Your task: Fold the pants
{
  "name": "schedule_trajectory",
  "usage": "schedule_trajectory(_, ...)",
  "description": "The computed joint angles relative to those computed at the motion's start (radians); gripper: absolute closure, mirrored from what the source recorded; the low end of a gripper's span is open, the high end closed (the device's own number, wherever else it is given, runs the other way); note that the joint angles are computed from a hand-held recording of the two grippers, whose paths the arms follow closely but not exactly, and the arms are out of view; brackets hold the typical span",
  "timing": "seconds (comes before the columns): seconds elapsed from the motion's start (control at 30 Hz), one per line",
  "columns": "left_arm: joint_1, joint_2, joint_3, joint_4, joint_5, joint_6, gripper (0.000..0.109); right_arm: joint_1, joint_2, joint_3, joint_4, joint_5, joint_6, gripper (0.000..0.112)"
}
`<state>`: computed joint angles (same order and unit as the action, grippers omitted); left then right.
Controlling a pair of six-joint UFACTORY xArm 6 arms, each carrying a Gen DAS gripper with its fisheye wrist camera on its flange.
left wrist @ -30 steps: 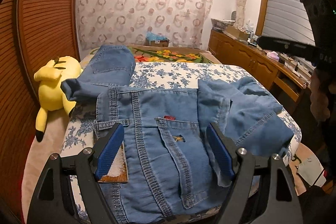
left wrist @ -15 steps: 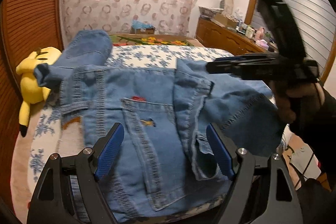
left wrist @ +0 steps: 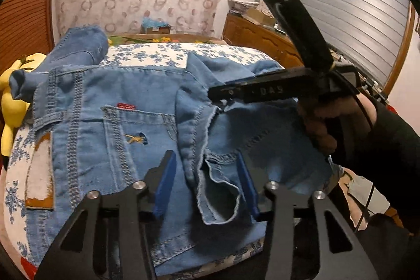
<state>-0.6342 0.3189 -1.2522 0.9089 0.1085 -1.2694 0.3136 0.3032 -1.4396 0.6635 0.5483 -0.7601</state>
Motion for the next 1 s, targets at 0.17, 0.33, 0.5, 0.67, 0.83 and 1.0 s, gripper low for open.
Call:
schedule_trajectory(0.17,-0.010,0.016,-0.005,-0.051,-0.003,0.068,0.086,-0.003,0.004,-0.011,0.105,0.007,-0.100,0.106)
schedule_trajectory(0.33,-0.007,-0.017,0.017,0.001,-0.010,0.048,0.099,0.004,-0.046,0.023,0.209,-0.009,-0.209,0.108)
schedule_trajectory(0.5,-0.006,-0.061,0.034,0.111,0.004,-0.042,0.101,0.021,-0.081,0.056,0.247,-0.066,-0.260,0.108)
schedule_trajectory(0.67,0.012,-0.132,0.076,0.266,0.010,-0.195,0.102,0.027,-0.096,0.047,0.269,-0.048,-0.276,0.108)
schedule_trajectory(0.83,0.038,-0.243,0.164,0.388,0.050,-0.322,0.102,0.063,-0.089,-0.012,0.302,-0.025,-0.311,0.108)
schedule_trajectory(1.0,0.069,-0.332,0.263,0.396,0.088,-0.356,0.102,0.114,-0.035,-0.109,0.297,-0.006,-0.300,0.108)
